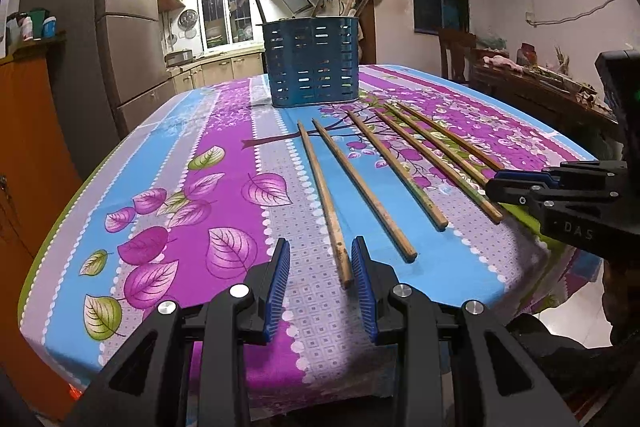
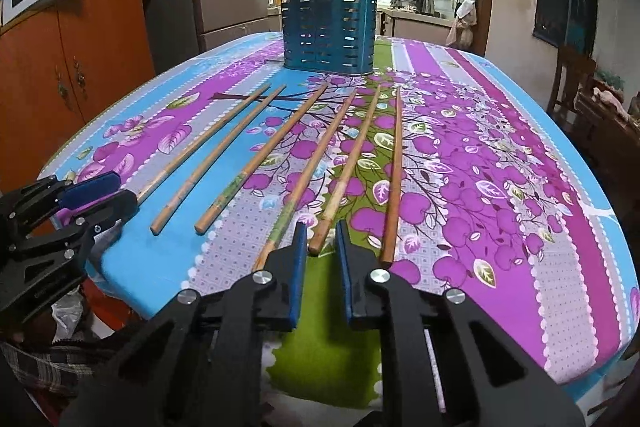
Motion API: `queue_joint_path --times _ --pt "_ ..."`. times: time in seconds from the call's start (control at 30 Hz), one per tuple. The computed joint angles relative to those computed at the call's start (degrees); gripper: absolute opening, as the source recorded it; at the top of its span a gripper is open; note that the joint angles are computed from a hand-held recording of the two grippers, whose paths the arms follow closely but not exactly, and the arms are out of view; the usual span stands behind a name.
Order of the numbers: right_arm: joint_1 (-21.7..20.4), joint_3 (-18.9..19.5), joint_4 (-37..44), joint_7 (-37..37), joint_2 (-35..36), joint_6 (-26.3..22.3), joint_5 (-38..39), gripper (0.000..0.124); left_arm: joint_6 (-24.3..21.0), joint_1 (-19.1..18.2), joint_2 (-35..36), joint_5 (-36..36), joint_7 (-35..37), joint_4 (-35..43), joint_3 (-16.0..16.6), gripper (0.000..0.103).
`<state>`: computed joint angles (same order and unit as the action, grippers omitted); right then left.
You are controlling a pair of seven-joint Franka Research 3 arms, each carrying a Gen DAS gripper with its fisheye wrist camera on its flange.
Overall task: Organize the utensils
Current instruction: 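Move the left tool back to the chopsticks and close on one while the right tool does the same, then lift the left tool's chopstick toward the blue holder while the right tool carries its chopstick there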
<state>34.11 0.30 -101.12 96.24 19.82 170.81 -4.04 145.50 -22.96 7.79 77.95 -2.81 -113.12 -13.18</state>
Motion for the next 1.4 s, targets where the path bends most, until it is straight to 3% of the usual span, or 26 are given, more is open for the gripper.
queue_joint_path --times 0.23,0.33,0.47,0.53,0.67,0.87,0.97,1.1,1.27,1.4 --pt "0.9 -1.1 -0.4 2.0 -0.1 0.9 -0.6 0.013 0.9 0.1 0.4 0.0 -0.3 0.1 0.3 0.033" --pt "1.5 -1.8 -0.9 3.4 -0.1 1.8 -1.1 0.008 -0.3 -0.5 0.4 1.4 -0.5 0.0 0.1 0.026" --pt "3.8 -4.4 -2.0 6.8 -0.3 3.9 -3.0 0.007 -2.6 -1.2 0.3 2.7 -1.5 -0.4 -0.3 0.026" --pt "3.7 -4.4 -2.4 7.2 -0.3 4.6 -2.8 0.007 -3.4 -1.4 0.4 3.1 -1.3 -0.2 -0.4 0.025" --pt "3.2 -3.8 -2.9 6.8 -0.4 5.8 -1.6 0.007 -2.4 -1.5 0.5 6.0 -2.8 -0.5 -0.4 0.013" --pt "2.6 -2.9 -3.3 5.9 -0.3 7.1 1.2 0.006 0.6 -0.7 0.3 11.0 -8.2 -1.3 -0.1 0.009" --pt "0.7 -0.7 -3.4 4.1 -0.2 7.4 3.8 0.006 1.0 -0.5 0.4 11.1 -8.1 -1.2 -0.2 0.008" --pt "0.8 -1.0 -3.7 3.4 -0.6 8.2 5.7 0.005 0.5 -0.3 -0.2 11.3 -8.4 -1.4 -0.2 0.007" --pt "2.4 -3.1 -4.4 3.2 -1.3 10.4 6.4 0.005 -0.3 0.5 -2.1 11.9 -10.4 -1.7 -0.4 0.007" --pt "7.1 -8.6 -5.3 4.0 -2.3 13.2 5.5 0.005 -1.1 1.1 -3.7 12.2 -10.7 -1.7 -0.8 0.007"
